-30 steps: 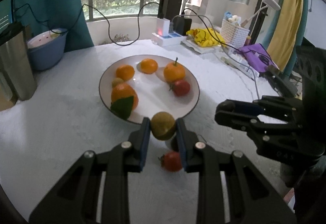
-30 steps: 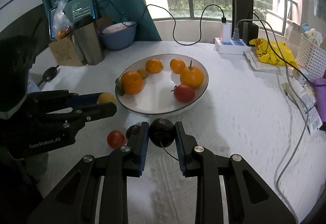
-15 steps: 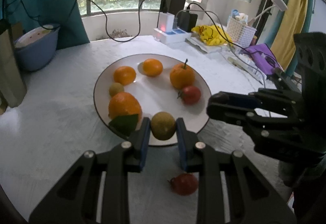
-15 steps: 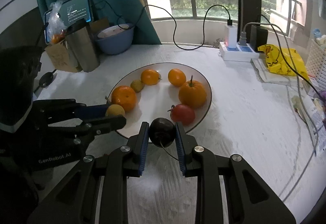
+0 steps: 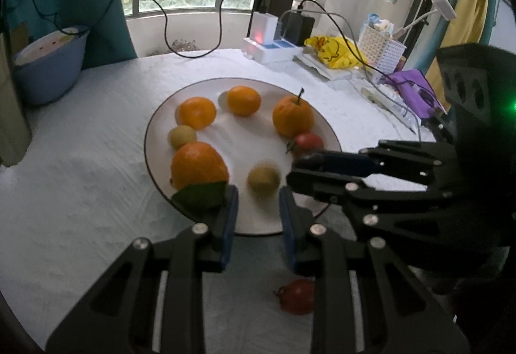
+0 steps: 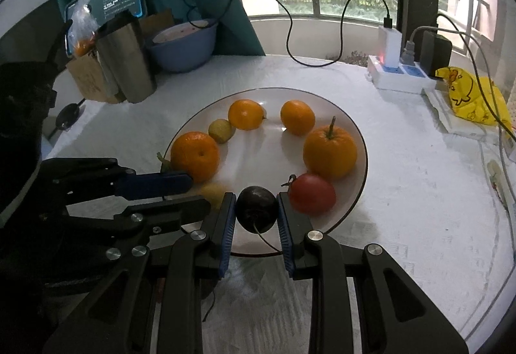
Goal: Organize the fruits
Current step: 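Carry the yellow-green fruit and cherry onto the plate and open both tools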
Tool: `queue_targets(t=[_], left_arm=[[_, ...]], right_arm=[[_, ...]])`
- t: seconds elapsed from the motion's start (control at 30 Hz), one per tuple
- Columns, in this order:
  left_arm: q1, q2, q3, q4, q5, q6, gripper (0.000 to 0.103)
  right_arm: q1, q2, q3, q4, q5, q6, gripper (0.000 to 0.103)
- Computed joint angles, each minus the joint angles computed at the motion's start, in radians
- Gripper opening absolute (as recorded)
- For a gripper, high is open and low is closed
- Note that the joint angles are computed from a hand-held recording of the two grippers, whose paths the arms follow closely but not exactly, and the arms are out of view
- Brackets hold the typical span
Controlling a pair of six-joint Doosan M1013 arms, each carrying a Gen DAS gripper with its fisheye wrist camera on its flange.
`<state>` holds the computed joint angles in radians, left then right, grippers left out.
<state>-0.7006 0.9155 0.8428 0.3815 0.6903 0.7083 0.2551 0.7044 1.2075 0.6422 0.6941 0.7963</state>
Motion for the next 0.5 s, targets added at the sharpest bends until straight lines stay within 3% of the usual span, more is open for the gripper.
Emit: queue_targets(t=[0.5], left_arm=[[-0.014, -0.044, 0.071, 0.068, -0.04, -0.072, 0.028]], right_arm=[[0.006, -0.036, 0.044, -0.026, -0.05, 0.029, 0.028]])
